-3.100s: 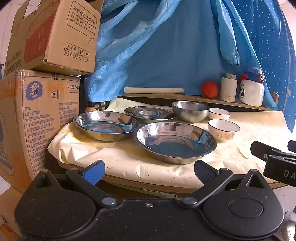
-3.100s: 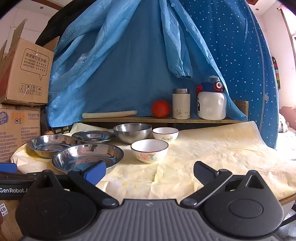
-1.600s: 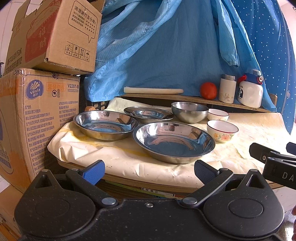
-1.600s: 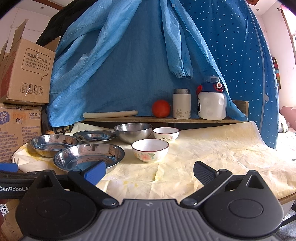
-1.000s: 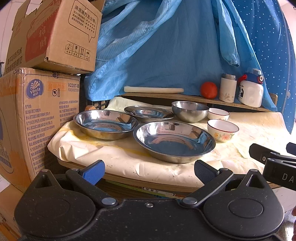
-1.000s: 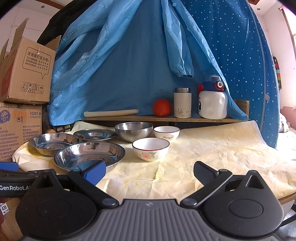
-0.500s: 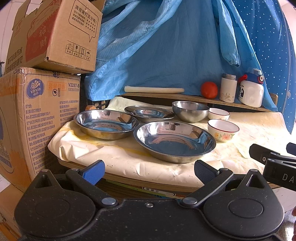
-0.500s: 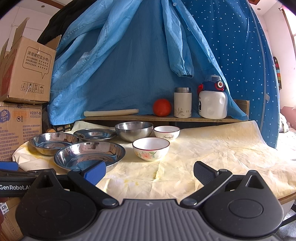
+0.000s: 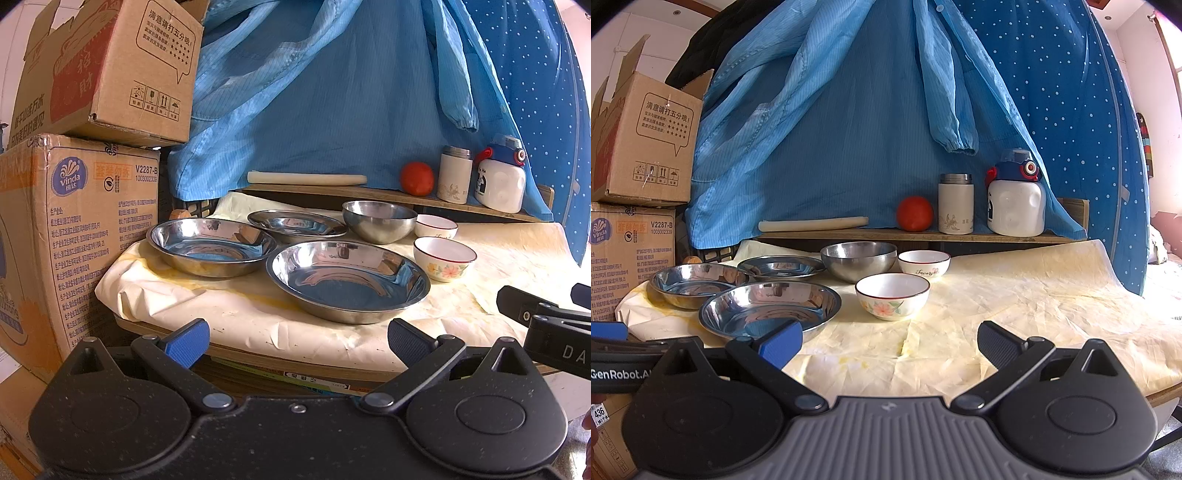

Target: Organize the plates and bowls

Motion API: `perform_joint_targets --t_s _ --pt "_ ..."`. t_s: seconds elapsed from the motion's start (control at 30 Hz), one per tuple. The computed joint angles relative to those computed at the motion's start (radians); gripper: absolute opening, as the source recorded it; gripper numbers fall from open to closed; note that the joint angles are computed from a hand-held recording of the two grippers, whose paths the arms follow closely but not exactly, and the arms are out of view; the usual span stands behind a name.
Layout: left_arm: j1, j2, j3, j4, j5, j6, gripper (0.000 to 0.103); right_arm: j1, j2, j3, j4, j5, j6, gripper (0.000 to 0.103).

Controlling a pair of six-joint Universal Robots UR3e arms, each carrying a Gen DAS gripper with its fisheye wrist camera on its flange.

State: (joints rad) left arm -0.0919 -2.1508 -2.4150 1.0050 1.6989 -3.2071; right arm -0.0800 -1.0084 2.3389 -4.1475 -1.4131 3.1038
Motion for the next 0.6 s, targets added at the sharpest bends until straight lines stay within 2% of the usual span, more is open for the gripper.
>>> perform_joint_targets --t_s 0.13,0.43,0.6 --pt "0.026 0.001 -0.023 0.032 -0.036 -0.021 0.102 0.003 0.0 -0.005 0.005 -0.001 0.002 0.103" --pt "0.073 0.08 -0.078 -0.036 -0.1 -0.043 0.102 -0.025 0.009 -0.011 0.006 0.03 0.0 0.103" --pt "0.103 0.087 -0.103 0.036 -0.136 -0.037 0.102 -0.019 0.004 -0.067 0.075 0.036 -0.012 0.103"
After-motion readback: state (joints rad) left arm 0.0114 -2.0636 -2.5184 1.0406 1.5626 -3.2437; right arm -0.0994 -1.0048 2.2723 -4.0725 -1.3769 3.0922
